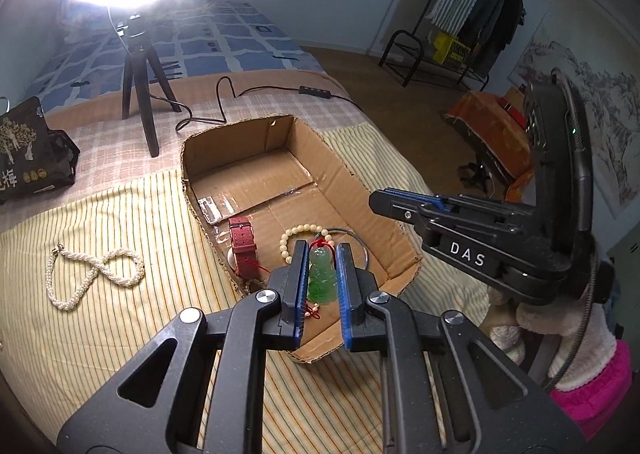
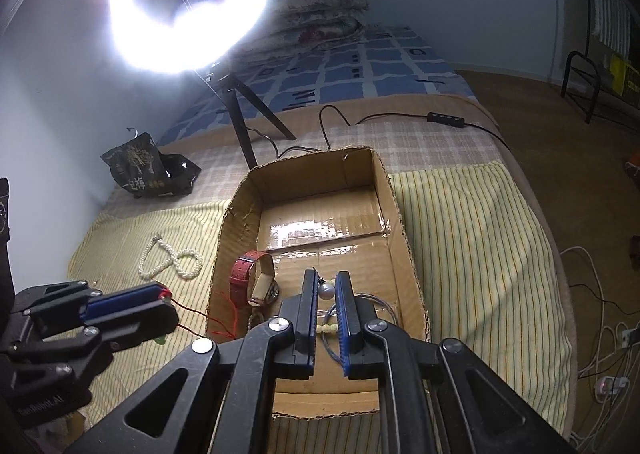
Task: Organize jewelry
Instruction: 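Carry the jade pendant with the left tool over the box while the right tool carries the earring there, then open the left tool to drop the pendant while the right tool releases the earring into the box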
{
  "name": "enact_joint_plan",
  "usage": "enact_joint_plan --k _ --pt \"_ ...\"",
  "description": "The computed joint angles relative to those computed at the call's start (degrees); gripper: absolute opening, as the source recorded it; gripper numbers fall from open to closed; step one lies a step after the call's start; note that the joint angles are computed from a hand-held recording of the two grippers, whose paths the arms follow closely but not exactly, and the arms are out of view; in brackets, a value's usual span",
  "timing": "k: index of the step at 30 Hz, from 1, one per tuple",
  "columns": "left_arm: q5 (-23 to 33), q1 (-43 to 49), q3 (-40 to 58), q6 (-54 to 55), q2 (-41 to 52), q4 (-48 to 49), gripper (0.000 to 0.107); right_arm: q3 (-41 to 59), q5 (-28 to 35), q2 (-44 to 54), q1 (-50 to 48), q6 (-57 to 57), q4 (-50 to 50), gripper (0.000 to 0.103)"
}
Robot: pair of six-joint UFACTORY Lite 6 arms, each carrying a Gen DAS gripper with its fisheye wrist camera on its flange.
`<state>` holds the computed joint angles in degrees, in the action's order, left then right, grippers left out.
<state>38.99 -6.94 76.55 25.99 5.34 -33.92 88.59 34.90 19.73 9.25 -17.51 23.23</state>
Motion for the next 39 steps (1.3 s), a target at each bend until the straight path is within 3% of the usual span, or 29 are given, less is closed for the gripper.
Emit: enact_joint_plan --k 3,6,10,12,16,28,35,36,37,39 --pt "-0.59 -0.59 -0.30 -0.34 0.16 1.00 0.012 0.24 -0.05 0.25 0.45 0.02 -0.11 0.009" --pt "-1.18 -0.92 -0.65 -0.61 -0.07 1.80 0.012 0.31 -0.46 0.16 0.94 0.37 -0.44 0.028" --pt "-1.28 -1.02 -0.82 -1.21 -0.19 3.15 0.012 0.88 -0.78 0.32 1.50 1.67 -1.60 0.030" --pt "-1.13 -0.83 -1.13 -1.20 -0.54 3.57 0.017 1.00 -1.03 0.30 1.76 2.61 -2.58 0.032" --pt "-1.08 -0.23 -2.19 -0.54 -1.97 3.71 0.024 0.75 -1.84 -0.36 2.13 4.75 -4.65 0.050" --pt "0.33 4.32 -4.41 2.22 -6.50 3.52 0.024 2.21 -2.49 -0.64 5.24 9.42 -8.41 0.051" --pt "3.24 12.08 -4.46 6.85 -8.35 1.08 0.024 5.69 -1.99 1.11 8.97 15.03 -13.76 0.052" --pt "3.48 12.97 -4.40 7.41 -8.38 0.81 0.024 6.52 -1.75 1.64 9.66 16.06 -14.62 0.061" --pt "3.84 14.30 -4.24 8.16 -8.43 0.61 0.024 6.87 -1.78 1.81 10.09 16.85 -15.32 0.077" --pt "4.94 17.70 -3.94 10.17 -8.49 -0.03 0.024 6.85 -3.25 1.52 11.49 19.52 -17.88 0.082"
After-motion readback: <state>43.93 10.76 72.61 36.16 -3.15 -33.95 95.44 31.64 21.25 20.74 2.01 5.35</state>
